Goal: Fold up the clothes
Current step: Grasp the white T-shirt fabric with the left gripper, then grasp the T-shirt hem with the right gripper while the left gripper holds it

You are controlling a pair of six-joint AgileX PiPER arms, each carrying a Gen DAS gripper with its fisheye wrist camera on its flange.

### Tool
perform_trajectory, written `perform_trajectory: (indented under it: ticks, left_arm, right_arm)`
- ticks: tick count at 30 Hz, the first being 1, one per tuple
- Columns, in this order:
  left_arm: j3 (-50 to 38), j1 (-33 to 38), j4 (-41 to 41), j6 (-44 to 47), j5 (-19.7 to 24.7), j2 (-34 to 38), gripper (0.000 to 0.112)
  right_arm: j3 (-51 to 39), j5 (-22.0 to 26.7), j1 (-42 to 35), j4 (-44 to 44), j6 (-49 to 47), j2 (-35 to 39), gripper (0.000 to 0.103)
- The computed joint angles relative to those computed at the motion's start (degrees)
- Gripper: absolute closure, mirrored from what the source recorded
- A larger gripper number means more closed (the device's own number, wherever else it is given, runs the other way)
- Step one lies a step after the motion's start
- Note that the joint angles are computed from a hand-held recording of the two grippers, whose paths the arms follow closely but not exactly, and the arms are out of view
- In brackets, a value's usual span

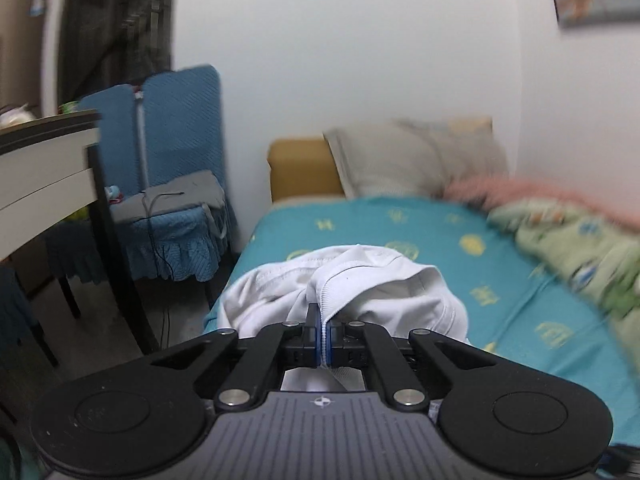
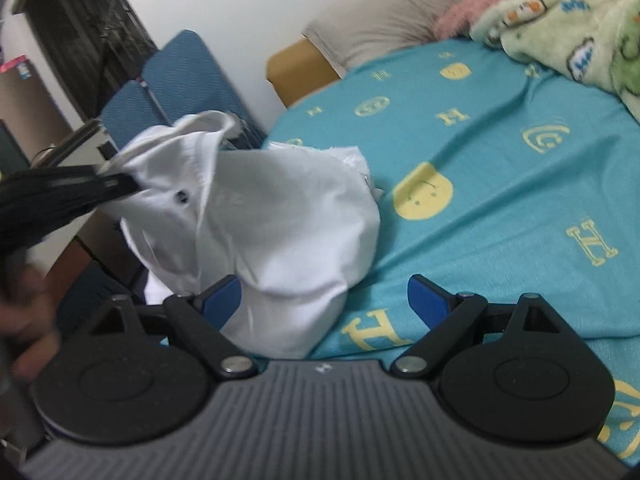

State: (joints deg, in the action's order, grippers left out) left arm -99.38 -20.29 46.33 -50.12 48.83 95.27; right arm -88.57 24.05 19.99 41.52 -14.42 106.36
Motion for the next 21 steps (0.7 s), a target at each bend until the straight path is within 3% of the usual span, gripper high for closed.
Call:
perform_trajectory:
  ticks: [5, 7, 12, 17, 19, 21]
  left_arm:
    - [16.08, -7.83, 8.79, -13.89, 1.64, -12.48, 0.11]
    - [18.99, -7.53, 6.65, -15.83, 1.04, -14.69, 0.11]
    - [25.53, -4.13, 3.14, -17.73, -2.78, -19.58, 0.11]
    - [28.94, -1.42, 0.19, -18.31, -4.33, -21.42, 0.11]
    - [29.28, 1.12, -3.16, -16.18, -6.23, -21.5, 0.11]
    - [29.82, 2.83, -5.16, -14.83, -7.44, -21.66, 0.11]
  right_arm:
    - [6.19, -1.38, 0.15, 8.83, -11.56, -5.44, 0.011]
    - [7.77, -0.64, 0.38, 9.64, -13.52, -7.29, 0.011]
    - [6.65, 5.6, 1.65, 3.84, -7.57, -7.56, 0.011]
    - [1.89, 9.21, 4.59, -0.59, -0.46, -2.45, 0.012]
    - [0.03, 8.56, 6.5, -4.77, 3.11, -0.24, 0.034]
    - [-2.18, 8.52, 8.38, -11.73, 9.51, 2.28, 0.044]
